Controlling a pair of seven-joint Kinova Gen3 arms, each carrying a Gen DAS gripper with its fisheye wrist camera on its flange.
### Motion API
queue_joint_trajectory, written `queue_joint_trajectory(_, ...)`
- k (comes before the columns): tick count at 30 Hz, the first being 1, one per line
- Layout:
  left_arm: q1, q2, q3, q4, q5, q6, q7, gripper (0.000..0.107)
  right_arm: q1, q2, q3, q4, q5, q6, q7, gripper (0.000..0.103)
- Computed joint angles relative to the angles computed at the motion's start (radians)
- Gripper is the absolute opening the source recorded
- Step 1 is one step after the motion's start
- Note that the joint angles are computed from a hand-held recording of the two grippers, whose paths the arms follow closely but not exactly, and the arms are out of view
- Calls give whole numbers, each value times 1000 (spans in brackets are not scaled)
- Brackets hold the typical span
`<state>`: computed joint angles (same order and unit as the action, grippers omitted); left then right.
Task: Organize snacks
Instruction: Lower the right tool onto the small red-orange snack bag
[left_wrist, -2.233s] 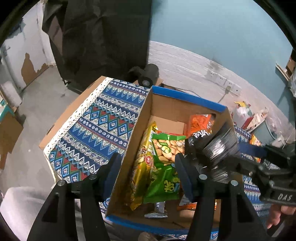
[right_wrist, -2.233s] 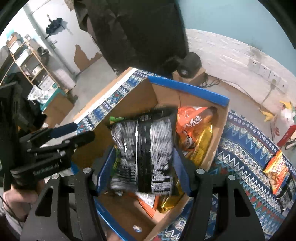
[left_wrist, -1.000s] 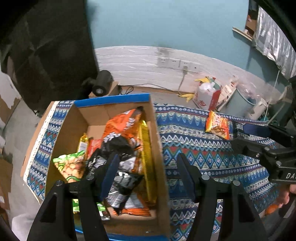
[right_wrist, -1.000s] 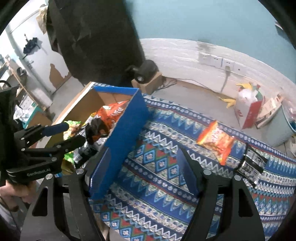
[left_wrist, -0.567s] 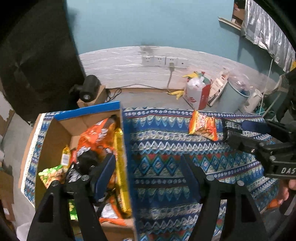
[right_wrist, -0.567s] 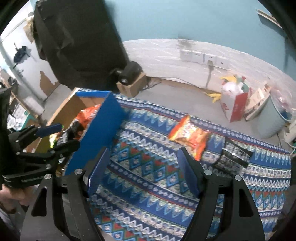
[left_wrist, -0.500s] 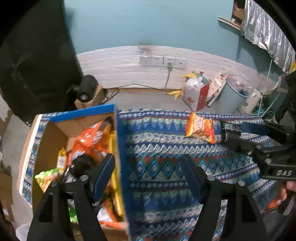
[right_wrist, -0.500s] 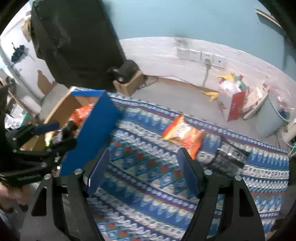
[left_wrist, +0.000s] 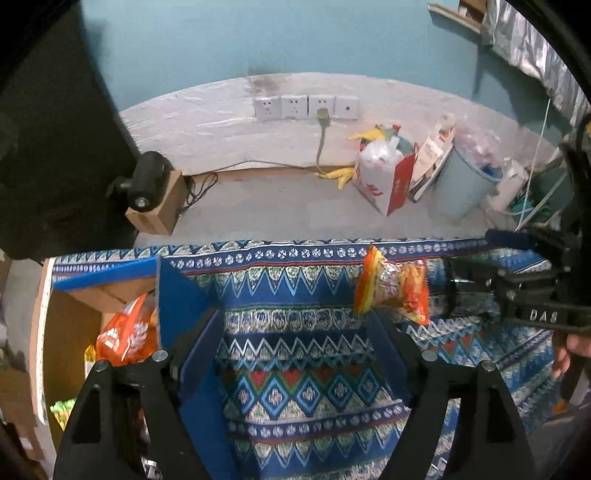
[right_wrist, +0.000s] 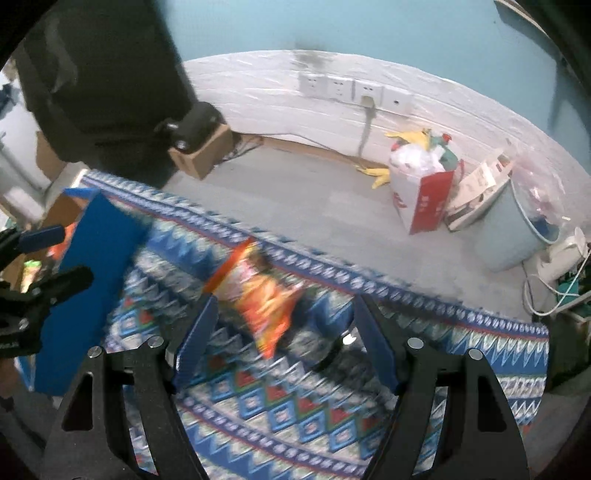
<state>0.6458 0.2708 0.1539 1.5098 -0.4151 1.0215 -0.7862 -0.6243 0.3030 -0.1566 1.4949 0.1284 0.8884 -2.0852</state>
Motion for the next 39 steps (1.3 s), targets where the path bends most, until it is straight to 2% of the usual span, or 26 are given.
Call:
queue_joint_trajectory(5, 6, 63, -12, -22, -4, -19, -12, 81, 35, 59, 14, -14, -23, -15, 24, 75)
queue_joint_trajectory(9, -7, 98, -18, -30, 47, -33, -20, 81, 34, 100, 26, -23, -22, -19, 26, 75)
queue_joint_trajectory(13, 10, 129, -32, -49, 47, -23, -29, 81, 29, 134, 26, -39, -27, -3, 42, 75)
queue_joint_trajectory(17, 22, 140, -42, -51, 43, -12, -31, 81, 20, 149, 23, -46, -34, 15, 56, 75)
queue_joint_trajectory(25, 12, 120, -42, -16, 67, -12, -31, 81, 37, 159, -18, -46, -128, 44, 125, 75)
queue_joint_trajectory(30, 11, 107, -40, 0, 66, -27, -15, 81, -45, 113, 48, -13, -7, -20, 24, 75)
queue_joint_trajectory(34, 14, 106, -43, 12, 47, -55, 0, 81, -49, 125, 69, -31, 48, -8, -48, 75)
queue_joint_trajectory(39, -5, 112, -41, 17, 72, -72, 5, 81, -29, 177, 50, -84, 43, 59, -26, 75)
